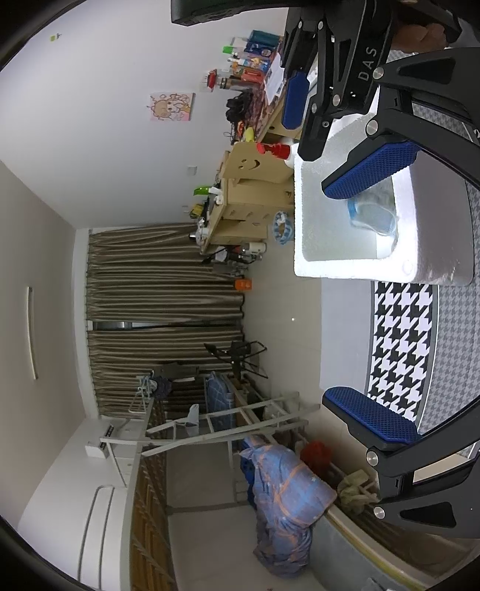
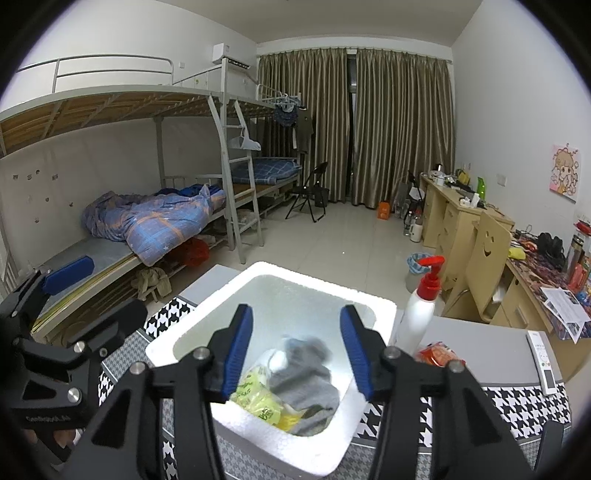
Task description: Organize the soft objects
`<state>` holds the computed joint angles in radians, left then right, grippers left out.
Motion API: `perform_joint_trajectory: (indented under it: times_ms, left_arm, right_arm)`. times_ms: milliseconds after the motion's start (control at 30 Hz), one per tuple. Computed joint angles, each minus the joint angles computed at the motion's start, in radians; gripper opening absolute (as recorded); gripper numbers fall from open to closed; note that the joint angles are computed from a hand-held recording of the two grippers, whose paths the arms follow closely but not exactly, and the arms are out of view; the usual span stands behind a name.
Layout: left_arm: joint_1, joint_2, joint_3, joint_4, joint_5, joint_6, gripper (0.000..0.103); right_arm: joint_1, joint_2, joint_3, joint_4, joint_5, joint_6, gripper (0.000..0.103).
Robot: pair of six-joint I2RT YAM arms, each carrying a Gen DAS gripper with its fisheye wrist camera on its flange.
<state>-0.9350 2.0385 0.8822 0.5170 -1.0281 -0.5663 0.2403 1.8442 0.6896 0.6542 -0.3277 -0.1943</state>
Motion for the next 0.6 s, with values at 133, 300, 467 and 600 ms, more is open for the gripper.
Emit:
perform_joint_trajectory:
  times_ms: [133,300,467,600]
  left_arm:
    - [-0.006,-0.004,-0.006,0.005,-0.003,0.002,0.102]
    - [-0.019,-0.003,-0.001,0.0,-0.01,0.005,0.102]
    - [-0.028,-0.009,-0.005,0.003,-0.015,0.006,0.102]
    - [-0.038,-0.013,0.003,-0.023,-0.021,0.0,0.102]
  right_arm:
    - [-0.014,-0.018,-0.021,0.019,-0.016,0.016,0.076]
    - [-0.017,-0.04,-0.038,0.031,-0.016,0.023,0.08]
    - [-0.028,-0.056,-0.061,0.051,-0.024,0.033,0.081]
    - [-0.047,-0.064,-0.077,0.062,-0.044,0.039,0.081]
